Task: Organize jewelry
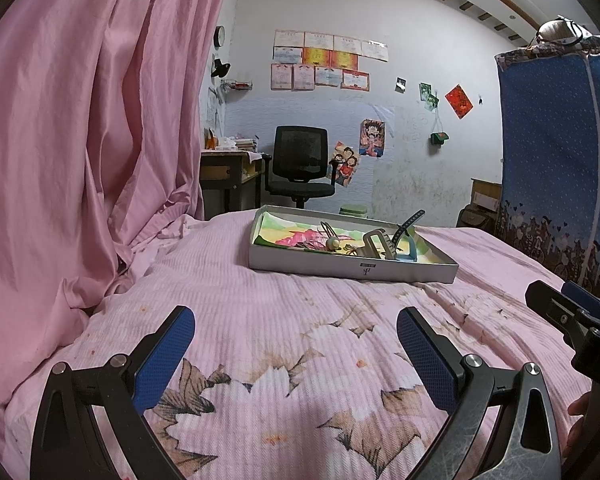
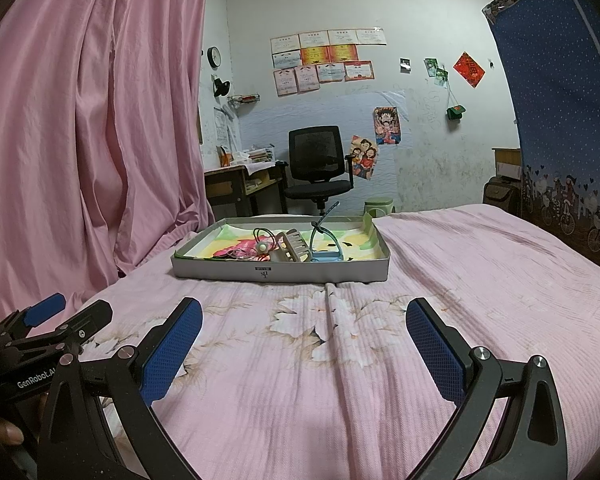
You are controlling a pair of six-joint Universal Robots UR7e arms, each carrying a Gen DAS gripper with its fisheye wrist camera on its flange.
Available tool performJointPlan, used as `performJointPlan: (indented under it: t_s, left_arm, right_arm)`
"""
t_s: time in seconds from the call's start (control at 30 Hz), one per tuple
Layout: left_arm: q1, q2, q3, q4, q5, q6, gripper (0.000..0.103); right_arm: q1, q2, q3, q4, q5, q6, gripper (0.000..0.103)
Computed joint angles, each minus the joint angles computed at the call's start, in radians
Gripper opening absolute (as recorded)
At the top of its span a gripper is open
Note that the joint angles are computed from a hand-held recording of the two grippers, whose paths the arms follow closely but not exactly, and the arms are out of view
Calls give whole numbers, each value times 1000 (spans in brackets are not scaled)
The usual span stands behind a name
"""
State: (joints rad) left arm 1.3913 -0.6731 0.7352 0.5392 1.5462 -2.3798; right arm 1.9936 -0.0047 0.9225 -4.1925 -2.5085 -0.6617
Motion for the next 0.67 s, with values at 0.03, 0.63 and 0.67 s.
performJointPlan:
  t_s: [0.03, 0.63, 0.67]
  left_arm:
    - [0, 1, -1, 1, 0, -2, 102]
    - [0, 16, -29, 35, -11, 4, 102]
    - [0, 16, -29, 35, -11, 4, 102]
  right_arm:
    - [0, 0, -1, 0, 0, 0, 100]
    - [0, 4, -11, 10, 1, 3, 100]
    - [0, 4, -11, 10, 0, 3, 100]
